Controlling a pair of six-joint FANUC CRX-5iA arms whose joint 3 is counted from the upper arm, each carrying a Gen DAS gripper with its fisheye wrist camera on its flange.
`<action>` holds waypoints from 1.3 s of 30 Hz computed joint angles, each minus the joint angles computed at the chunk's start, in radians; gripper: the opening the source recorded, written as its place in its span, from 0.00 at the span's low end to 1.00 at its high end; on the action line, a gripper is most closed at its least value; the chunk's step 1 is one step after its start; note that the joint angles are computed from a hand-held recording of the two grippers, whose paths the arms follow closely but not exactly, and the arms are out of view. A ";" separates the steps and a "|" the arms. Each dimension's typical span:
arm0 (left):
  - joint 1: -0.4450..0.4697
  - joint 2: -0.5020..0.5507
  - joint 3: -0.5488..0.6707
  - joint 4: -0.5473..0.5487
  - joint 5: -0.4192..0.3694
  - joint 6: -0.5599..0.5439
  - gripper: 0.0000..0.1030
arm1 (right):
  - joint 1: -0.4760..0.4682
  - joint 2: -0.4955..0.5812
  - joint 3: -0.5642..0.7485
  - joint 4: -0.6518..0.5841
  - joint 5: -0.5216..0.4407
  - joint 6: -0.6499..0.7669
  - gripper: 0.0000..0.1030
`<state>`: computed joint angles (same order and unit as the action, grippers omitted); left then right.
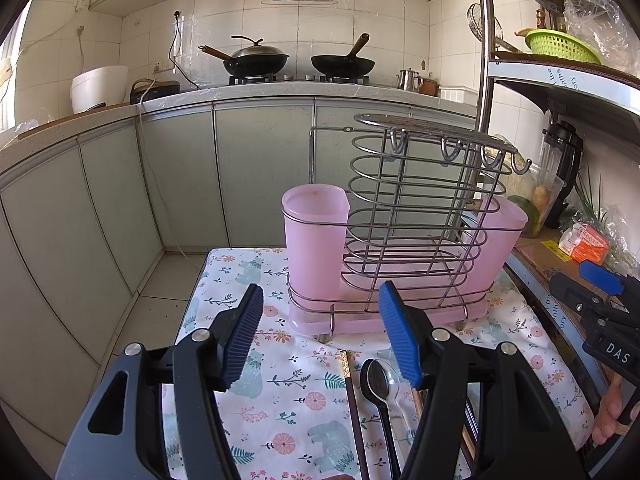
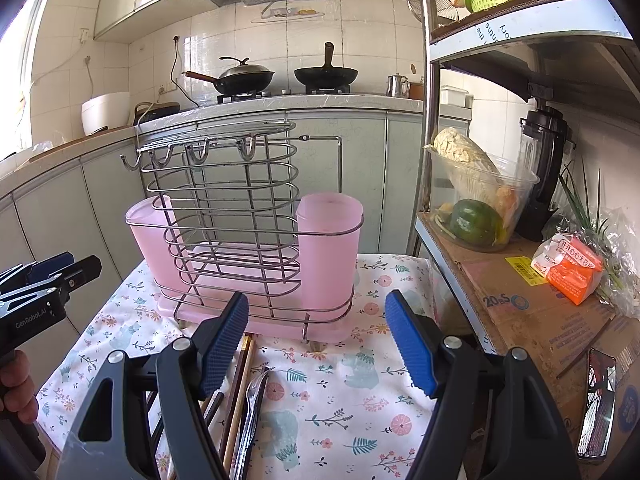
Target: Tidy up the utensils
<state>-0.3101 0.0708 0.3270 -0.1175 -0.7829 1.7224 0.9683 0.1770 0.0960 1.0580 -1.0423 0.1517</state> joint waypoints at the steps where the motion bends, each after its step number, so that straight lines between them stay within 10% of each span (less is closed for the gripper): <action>1: 0.000 0.000 0.000 0.000 0.000 0.000 0.59 | 0.000 0.000 0.001 -0.001 0.000 0.001 0.68; 39: -0.004 0.003 -0.012 -0.003 0.001 0.002 0.59 | 0.000 0.002 0.005 -0.010 -0.004 0.011 0.68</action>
<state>-0.3139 0.0738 0.3152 -0.1202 -0.7816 1.7242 0.9684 0.1793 0.1007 1.0480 -1.0466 0.1623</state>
